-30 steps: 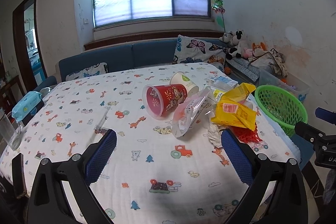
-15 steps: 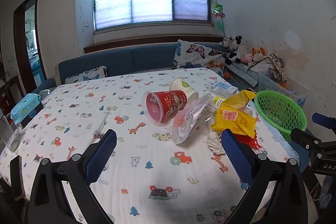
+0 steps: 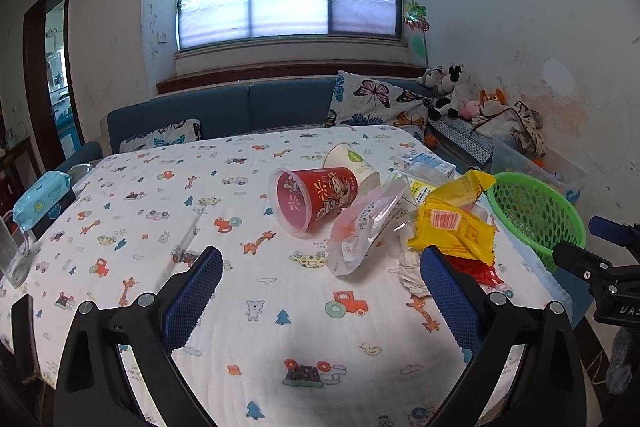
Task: Collect trash
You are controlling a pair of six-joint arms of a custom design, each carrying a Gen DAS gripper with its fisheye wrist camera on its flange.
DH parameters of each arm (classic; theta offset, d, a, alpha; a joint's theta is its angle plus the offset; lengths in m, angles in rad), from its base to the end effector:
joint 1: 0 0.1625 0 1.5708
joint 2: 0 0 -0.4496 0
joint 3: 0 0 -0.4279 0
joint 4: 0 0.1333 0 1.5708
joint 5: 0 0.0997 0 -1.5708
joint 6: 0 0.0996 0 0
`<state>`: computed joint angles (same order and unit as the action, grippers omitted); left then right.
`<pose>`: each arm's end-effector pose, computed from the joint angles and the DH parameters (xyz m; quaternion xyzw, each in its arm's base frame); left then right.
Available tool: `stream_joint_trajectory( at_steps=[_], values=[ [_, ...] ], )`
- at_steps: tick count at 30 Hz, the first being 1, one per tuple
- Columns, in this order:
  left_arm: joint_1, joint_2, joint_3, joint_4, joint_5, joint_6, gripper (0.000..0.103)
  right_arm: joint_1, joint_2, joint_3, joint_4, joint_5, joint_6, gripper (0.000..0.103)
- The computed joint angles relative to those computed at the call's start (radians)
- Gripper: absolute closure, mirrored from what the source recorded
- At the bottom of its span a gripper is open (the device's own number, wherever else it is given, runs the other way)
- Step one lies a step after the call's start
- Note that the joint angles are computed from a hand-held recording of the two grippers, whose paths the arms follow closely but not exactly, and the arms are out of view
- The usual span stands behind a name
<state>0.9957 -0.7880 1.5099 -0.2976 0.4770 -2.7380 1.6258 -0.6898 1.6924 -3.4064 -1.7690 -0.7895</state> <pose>-0.1614 -0.6567 0.0888 0.0884 0.7660 -0.4990 0.3956 0.1529 -0.7091 0.0960 0.3364 -0.8465 0.3432 0.2290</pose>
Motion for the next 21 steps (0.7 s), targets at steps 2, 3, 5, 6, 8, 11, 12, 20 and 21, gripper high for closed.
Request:
stream_joint_trajectory(
  at_steps=[2,3,5,6,8,11,12,20,21],
  values=[
    [0.005,0.001,-0.004,0.007,0.004,-0.003,0.008,-0.002,0.002,-0.017,0.041,0.008,0.014,0.005],
    [0.007,0.003,-0.007,0.011,0.005,-0.004,0.008,-0.003,0.004,-0.026,0.057,0.011,0.020,0.005],
    [0.013,0.007,-0.017,0.027,0.008,-0.014,0.008,-0.002,0.012,-0.046,0.081,0.016,0.022,0.007],
    [0.015,0.009,-0.022,0.037,0.010,-0.020,0.008,-0.001,0.016,-0.056,0.095,0.016,0.021,0.010],
    [0.021,0.012,-0.030,0.052,0.017,-0.030,0.008,0.001,0.026,-0.080,0.125,0.018,0.019,0.012],
    [0.029,0.019,-0.046,0.078,0.024,-0.039,0.015,0.004,0.041,-0.116,0.174,0.020,0.026,0.017],
    [0.031,0.023,-0.054,0.090,0.024,-0.045,0.016,0.003,0.043,-0.126,0.197,0.029,0.029,0.018],
    [0.057,0.049,-0.109,0.181,0.044,-0.102,0.024,0.012,0.102,-0.257,0.325,0.049,0.040,0.030],
    [0.059,0.051,-0.113,0.188,0.048,-0.103,0.024,0.012,0.111,-0.277,0.345,0.053,0.047,0.031]
  ],
)
